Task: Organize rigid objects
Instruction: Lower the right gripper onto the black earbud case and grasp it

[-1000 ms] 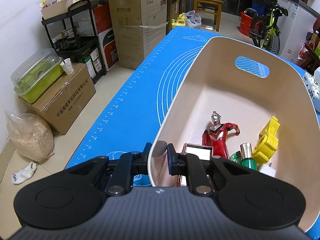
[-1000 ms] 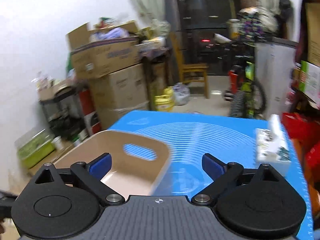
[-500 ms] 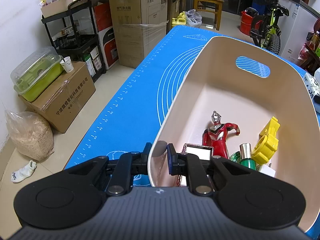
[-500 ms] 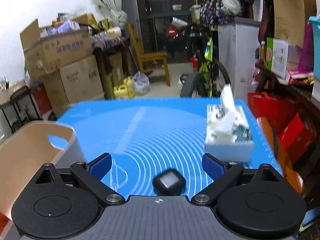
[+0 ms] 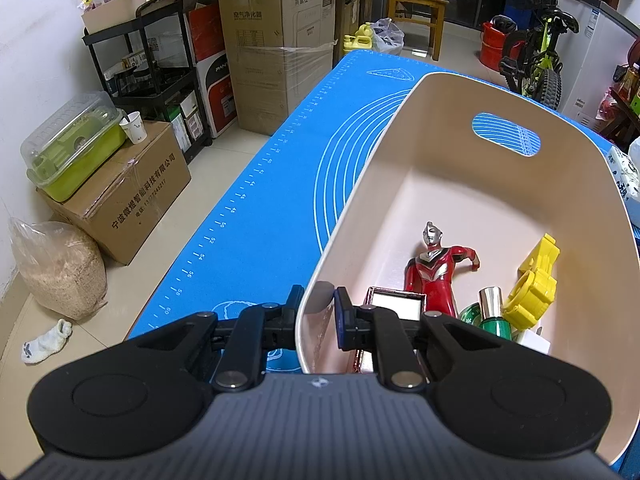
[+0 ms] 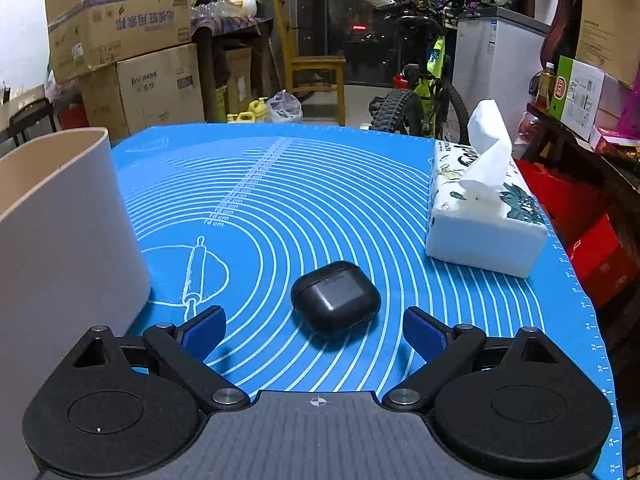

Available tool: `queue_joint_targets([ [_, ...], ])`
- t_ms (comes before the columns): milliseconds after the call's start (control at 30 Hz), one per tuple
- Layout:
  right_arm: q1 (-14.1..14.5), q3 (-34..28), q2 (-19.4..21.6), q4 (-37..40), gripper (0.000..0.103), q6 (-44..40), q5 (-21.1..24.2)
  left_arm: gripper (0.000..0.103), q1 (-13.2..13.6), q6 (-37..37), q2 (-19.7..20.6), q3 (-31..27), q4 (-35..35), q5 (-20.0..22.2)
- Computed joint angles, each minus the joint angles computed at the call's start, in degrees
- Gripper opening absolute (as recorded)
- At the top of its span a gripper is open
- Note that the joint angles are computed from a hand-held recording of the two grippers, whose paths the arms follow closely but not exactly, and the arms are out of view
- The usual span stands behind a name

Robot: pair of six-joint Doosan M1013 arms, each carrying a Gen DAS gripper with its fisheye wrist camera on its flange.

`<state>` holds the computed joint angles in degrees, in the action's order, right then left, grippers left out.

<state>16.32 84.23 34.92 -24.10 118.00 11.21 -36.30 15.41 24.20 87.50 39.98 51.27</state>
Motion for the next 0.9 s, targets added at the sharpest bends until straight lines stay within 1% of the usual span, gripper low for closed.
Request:
queue_joint_targets([
  [100, 0.28, 0.18, 0.23, -9.40, 0.095, 9.24, -0.61, 0.018, 0.01, 0.04, 0.00, -0.01, -0.03, -0.01],
  [167, 0.17, 0.03, 0.53, -12.31, 0.094, 12.61, -0.92, 0.018, 0.00, 0.05, 0.01, -0.03, -0.01, 0.02],
  [267, 0.09, -0.51, 1.12, -14.44, 0.088, 15.37, -0.47, 0.018, 0.01, 0.10, 0.00, -0.03, -0.02, 0.10],
  [300, 0.08, -0.73, 1.35, -14.51, 0.084, 15.35, -0.36, 0.018, -0.01, 0.04, 0.07, -0.06, -0.02, 0.10],
  [333, 0.11, -0.85, 1.54, -16.42, 0.081, 16.79, -0.31, 0.018, -0.01, 0.03, 0.10, -0.07, -0.01, 0.12],
  [367, 0.18, -0.56, 1.57, -20.41, 0.080, 20.18, -0.97, 0.018, -0.01, 0.02, 0.12, -0.08, 0.00, 0.17],
  [400, 0.14, -0.48, 1.65, -21.67, 0.079, 21.15, -1.50, 0.018, -0.01, 0.06, 0.13, -0.10, -0.05, 0.14],
  [433, 0.07, -0.62, 1.74, -20.02, 0.075, 19.49, -1.73, 0.018, -0.01, 0.05, 0.12, -0.10, -0.04, 0.18],
  [467, -0.04, -0.74, 1.76, -18.75, 0.069, 18.15, -2.46, 0.018, -0.01, 0.01, 0.10, -0.07, -0.03, 0.20],
  [500, 0.02, -0.81, 1.80, -20.47, 0.061, 19.67, -2.34, 0.018, -0.01, 0.01, 0.10, -0.07, -0.03, 0.20],
  [533, -0.03, -0.76, 1.78, -19.75, 0.059, 18.81, -2.77, 0.019, -0.01, 0.02, 0.07, -0.02, -0.03, 0.27],
  [633, -0.02, -0.67, 1.73, -20.44, 0.058, 19.44, -2.79, 0.019, 0.00, 0.04, 0.06, -0.04, -0.09, 0.24],
  [767, 0.54, -0.28, 1.45, -29.96, 0.058, 27.02, -1.17, 0.019, -0.01, 0.03, 0.09, -0.09, -0.08, 0.29],
  [833, 0.57, 0.03, 1.08, -30.72, 0.058, 27.70, -1.00, 0.019, -0.01, 0.00, 0.09, -0.07, -0.06, 0.29],
  [900, 0.42, 0.68, 0.45, -33.32, 0.058, 30.61, -1.21, 0.019, -0.01, 0.06, 0.10, -0.09, -0.02, 0.33],
])
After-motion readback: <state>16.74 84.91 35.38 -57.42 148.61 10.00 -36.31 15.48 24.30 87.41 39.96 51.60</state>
